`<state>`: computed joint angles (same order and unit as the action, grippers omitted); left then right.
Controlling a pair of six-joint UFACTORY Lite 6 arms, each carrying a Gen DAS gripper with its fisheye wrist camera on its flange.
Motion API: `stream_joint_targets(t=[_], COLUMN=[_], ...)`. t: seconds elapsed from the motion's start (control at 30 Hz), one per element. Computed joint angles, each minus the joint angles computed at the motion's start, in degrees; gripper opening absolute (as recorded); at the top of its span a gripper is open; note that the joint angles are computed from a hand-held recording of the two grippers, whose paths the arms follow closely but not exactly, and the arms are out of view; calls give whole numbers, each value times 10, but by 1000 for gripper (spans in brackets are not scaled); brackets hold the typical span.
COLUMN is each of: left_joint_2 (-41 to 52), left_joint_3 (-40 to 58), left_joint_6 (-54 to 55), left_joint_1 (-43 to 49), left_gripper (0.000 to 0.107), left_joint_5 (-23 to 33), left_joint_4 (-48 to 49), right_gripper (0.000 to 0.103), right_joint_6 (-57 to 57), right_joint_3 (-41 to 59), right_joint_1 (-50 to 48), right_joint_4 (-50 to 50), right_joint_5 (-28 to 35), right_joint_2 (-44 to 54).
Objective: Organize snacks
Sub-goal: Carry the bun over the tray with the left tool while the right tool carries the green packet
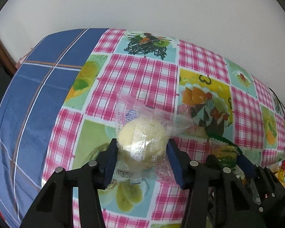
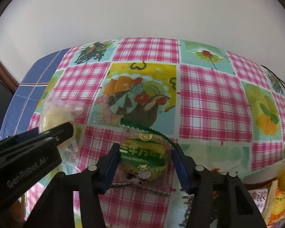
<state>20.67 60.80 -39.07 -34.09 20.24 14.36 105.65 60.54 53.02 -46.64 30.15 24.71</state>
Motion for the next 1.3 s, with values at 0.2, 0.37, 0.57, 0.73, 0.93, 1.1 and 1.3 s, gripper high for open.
stream_joint_targets(t=[0.2,0.37,0.57,0.73,0.93,1.1,1.3], left_joint_2=[-65,-120,-195,-254,-320,-352,-340], left_joint_3=[-60,-93,-128,-161,-185,-190,-170], left_joint_6=[-101,-212,-354,-457,-555,-637,-713], left_joint_1=[-46,-106,-194,-267,-371,-464,-563], left_gripper=[52,52,52,52,52,52,52], left_joint_5=[11,40,106,161,240,295,342], left_joint_4=[36,81,134,160,179,194,209], right_gripper=[57,57,57,57,57,57,57], right_joint_6=[35,51,62,91,143,203,283], right_joint_3=[-76,-136,-174,-192,-193,-177,-168], right_joint_1=[23,60,128,215,323,419,515], right_joint_4=[0,21,61,98,133,156,181], right_joint_5=[-6,16,84,172,274,348,399], right_joint_2=[-69,-145,-237,-306,-358,-370,-371])
